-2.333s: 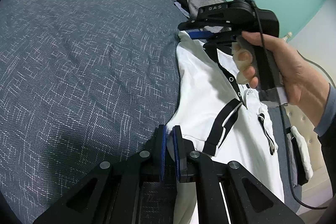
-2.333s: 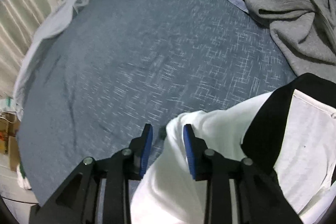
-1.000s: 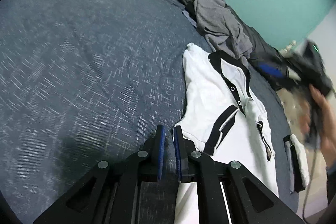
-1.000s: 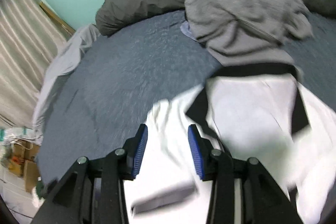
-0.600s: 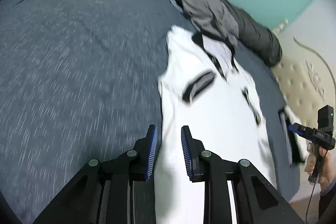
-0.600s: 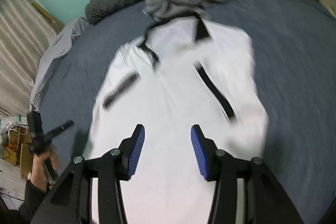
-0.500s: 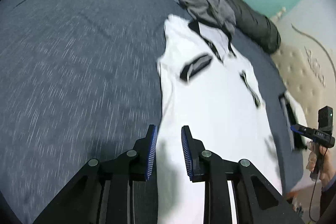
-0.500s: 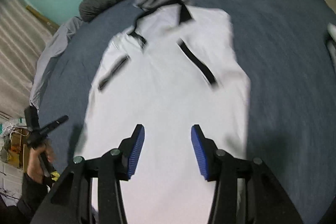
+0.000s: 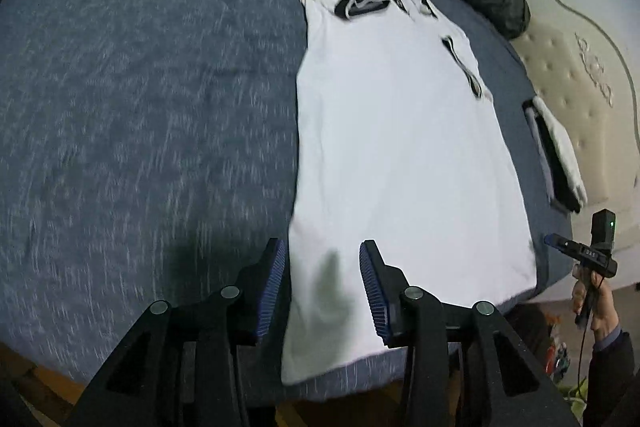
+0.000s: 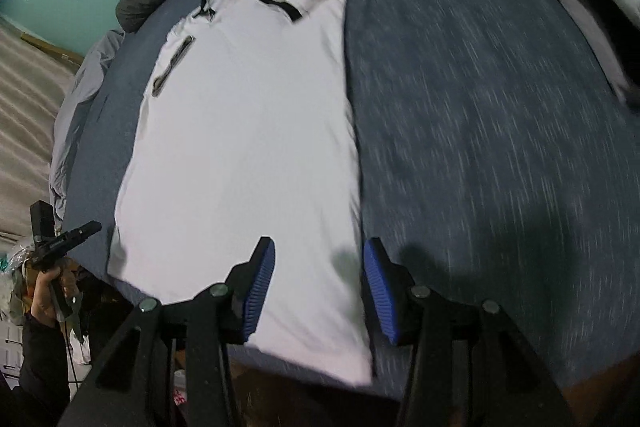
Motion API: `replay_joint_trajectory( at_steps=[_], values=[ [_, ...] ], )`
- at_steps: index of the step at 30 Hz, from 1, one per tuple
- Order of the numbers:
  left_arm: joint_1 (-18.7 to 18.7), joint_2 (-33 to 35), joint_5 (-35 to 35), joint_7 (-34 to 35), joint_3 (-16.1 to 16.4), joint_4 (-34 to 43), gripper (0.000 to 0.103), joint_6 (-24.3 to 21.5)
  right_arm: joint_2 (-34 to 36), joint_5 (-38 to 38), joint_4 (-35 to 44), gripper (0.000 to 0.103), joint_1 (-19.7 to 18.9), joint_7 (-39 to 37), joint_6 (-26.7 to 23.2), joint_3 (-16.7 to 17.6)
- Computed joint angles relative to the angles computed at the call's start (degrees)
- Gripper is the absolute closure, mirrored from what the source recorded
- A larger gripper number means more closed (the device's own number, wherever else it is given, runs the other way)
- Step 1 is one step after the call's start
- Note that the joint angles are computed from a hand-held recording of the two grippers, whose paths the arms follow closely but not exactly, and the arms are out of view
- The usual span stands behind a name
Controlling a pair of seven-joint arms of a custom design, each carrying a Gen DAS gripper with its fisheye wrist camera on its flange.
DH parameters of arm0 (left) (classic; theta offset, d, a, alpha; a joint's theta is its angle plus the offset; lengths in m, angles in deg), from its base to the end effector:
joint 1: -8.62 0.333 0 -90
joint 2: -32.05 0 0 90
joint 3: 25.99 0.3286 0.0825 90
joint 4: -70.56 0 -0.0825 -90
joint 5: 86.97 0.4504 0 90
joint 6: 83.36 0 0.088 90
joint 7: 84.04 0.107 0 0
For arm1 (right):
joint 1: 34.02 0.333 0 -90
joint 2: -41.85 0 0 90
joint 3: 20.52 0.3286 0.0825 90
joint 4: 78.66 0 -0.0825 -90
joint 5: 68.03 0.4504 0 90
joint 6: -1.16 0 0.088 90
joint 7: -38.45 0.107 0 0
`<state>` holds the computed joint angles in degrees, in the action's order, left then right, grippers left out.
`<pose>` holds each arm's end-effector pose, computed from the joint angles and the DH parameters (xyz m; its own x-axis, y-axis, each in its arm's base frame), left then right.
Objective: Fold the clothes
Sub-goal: 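Open both grippers, release the shirt and move them to the hem, then grasp the hem corners with both grippers and pull the shirt taut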
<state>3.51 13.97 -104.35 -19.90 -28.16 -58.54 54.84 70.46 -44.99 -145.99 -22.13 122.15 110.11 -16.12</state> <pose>0.5489 -0.0732 0.5315 0.3797 -0.8206 0.4272 -0.8136 -0.5160 -0.2679 0.7609 0.2363 0.5406 0.3126 -0.8621 -0.3988 -0.9428 -0.2304 -0.2410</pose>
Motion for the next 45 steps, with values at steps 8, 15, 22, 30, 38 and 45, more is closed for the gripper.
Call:
replay_joint_trajectory(
  at_steps=[8,15,22,30,38,45],
  values=[
    [-1.01,-2.39,0.45,-0.75,-0.59,-2.82,0.06,-3.2,-6.67,-0.02,-9.81,0.054,-0.57,-0.39,1.6,-0.88],
    [-2.15,-4.09,-0.6,-0.77,-0.35,-5.27,0.06,-3.25,-8.39,0.2,-12.91,0.043,-0.71,0.05,0.56,-1.09],
    [-3.07,-4.55,-1.0,-0.44,-0.43,-6.22,0.06,-3.1,-8.03,0.57,-13.27,0.043,-0.42,-0.41,-0.44,-0.86],
    [-3.33,-5.03,-1.83,0.1,0.03,-7.31,0.06,-2.23,-7.42,2.04,-13.44,0.043,-0.76,-0.24,-0.41,-0.72],
    [-3.21,-5.31,-1.05,0.06,-0.26,-7.75,0.087,-1.9,-7.82,5.85,-15.3,0.068,-2.01,-1.42,0.64,-0.56],
    [-4.01,-5.58,-0.54,1.66,-0.29,-7.48,0.099,-1.76,-9.39,4.12,-17.15,0.096,-1.7,-3.63,1.7,-0.8]
  ],
)
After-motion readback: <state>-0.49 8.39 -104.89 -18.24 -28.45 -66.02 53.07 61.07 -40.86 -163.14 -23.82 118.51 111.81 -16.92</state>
